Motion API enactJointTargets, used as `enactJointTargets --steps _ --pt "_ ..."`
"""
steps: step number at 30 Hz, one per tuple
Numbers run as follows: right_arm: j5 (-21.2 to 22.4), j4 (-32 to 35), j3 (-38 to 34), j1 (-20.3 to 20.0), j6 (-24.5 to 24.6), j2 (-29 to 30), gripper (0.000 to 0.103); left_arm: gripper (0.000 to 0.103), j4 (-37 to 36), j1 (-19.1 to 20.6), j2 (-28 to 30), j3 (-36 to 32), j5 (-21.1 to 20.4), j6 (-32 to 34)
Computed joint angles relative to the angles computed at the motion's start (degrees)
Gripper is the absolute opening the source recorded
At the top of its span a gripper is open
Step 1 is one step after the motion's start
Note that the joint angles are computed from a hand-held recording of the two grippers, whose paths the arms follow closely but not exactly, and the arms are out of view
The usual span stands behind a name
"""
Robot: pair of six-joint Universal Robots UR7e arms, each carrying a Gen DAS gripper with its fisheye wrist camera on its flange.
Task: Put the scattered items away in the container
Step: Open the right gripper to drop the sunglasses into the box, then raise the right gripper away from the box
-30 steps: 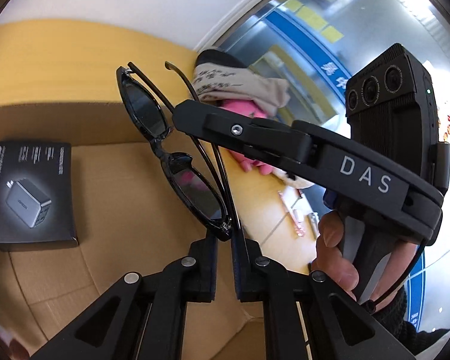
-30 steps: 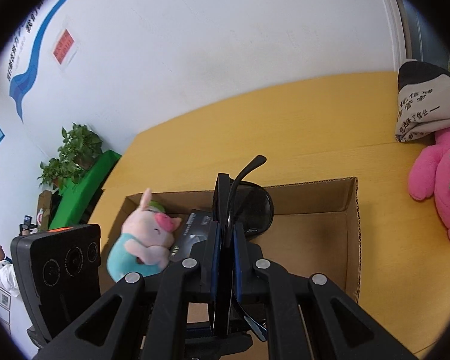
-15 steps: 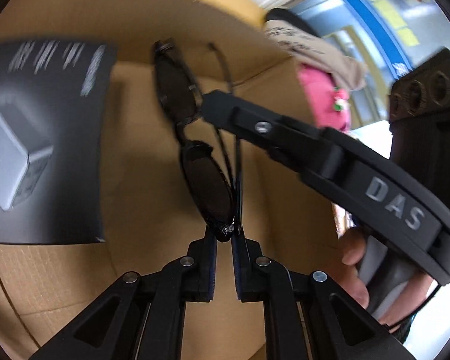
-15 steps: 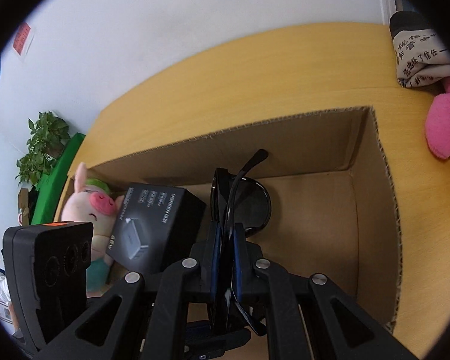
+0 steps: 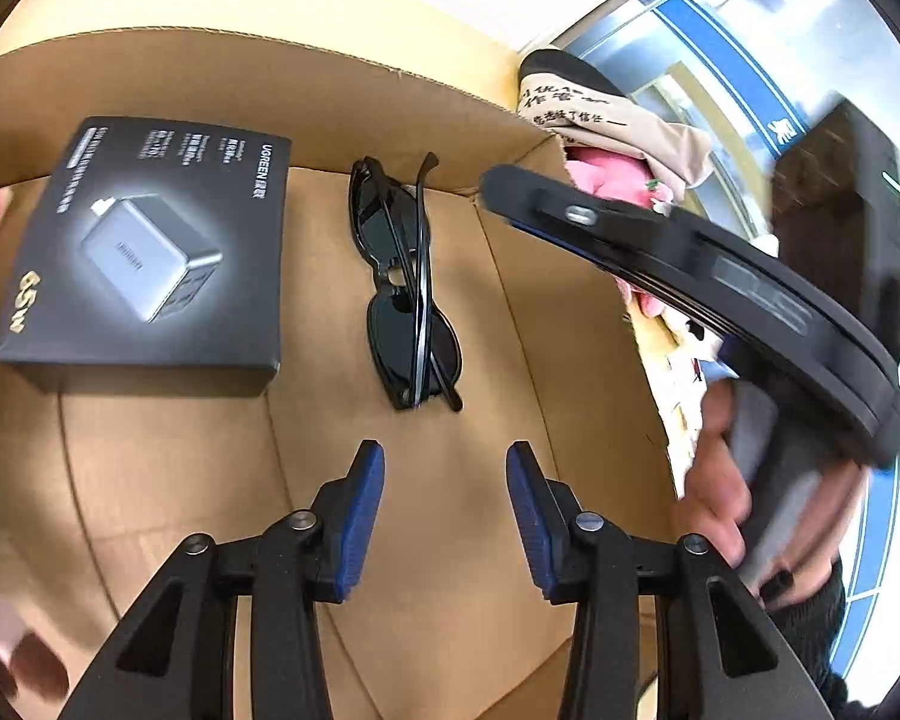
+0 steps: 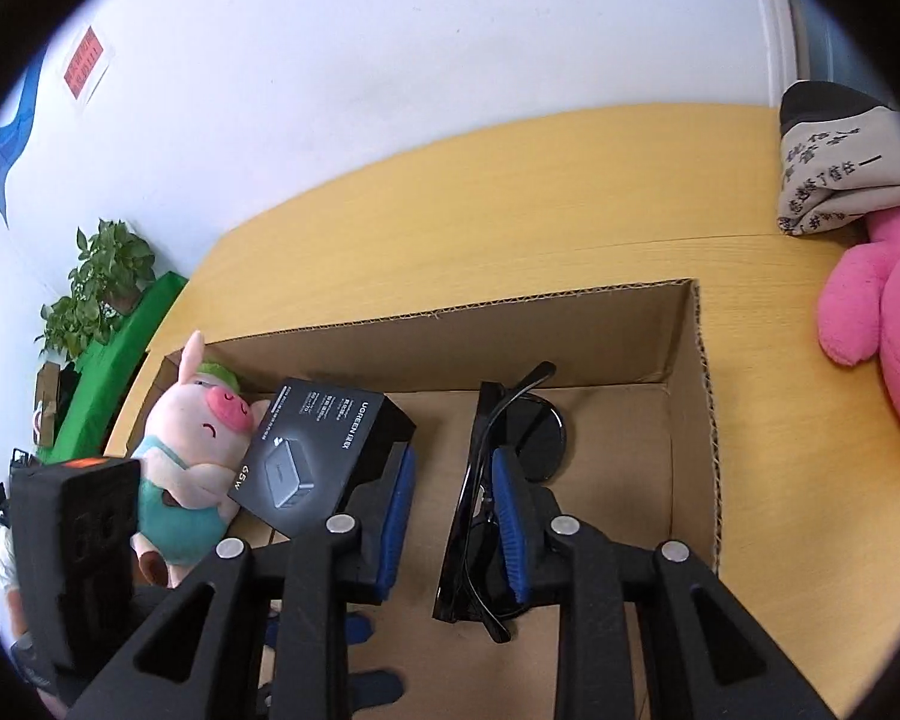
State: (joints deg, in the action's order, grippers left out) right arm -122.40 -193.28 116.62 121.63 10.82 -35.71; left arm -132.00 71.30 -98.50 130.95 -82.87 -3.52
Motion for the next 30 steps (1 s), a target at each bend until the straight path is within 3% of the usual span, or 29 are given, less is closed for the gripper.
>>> enactJointTargets --steps 3,9,18,20,22,23,24,25,27,30 --pt "1.6 1.3 -1.8 -1.9 -0.5 1.1 0.007 0.045 0.1 -0.6 -0.6 0.5 0.7 -0.4" --pt "0.2 4.5 -4.6 -3.9 0.9 3.7 0.005 0.045 0.1 -1.0 -0.6 0.9 1.1 -0.7" --pt "0.1 3.1 -4.1 -3.6 1.1 3.8 0.006 0.045 -0.3 -2.1 -1.7 1.1 2.0 0.0" --pt "0.4 1.6 -3.4 -3.0 0.9 3.1 0.008 0.050 -0.9 -2.7 -2.5 1.5 2.3 0.3" --pt "0.0 -0.1 -2.6 -1.8 0.2 2.4 0.009 0.069 -2.3 -4.1 -4.9 2.6 3.9 0.6" --pt "-0.7 -0.9 -1.9 -0.5 -0.6 1.7 0.011 0.073 -3.0 -5.0 -6.3 3.3 5.0 0.8" --pt "-1.3 -1.5 -1.3 0.7 -1.1 1.0 0.023 0.077 -3.6 -6.2 -8.3 4.1 6.3 1.1" --pt "-2.0 -1.8 -0.6 1.8 -1.3 0.3 0.042 0.080 -3.8 -6.9 -9.9 4.6 7.2 1.2" --pt "-3.6 -2.6 2.2 4.7 -0.7 -1.7 0.066 0.083 -3.0 -9.3 -14.9 6.0 10.8 1.6" --pt "-3.9 -4.4 6.7 9.1 0.9 -3.8 0.073 0.087 2.6 -13.1 -25.3 8.0 17.1 2.6"
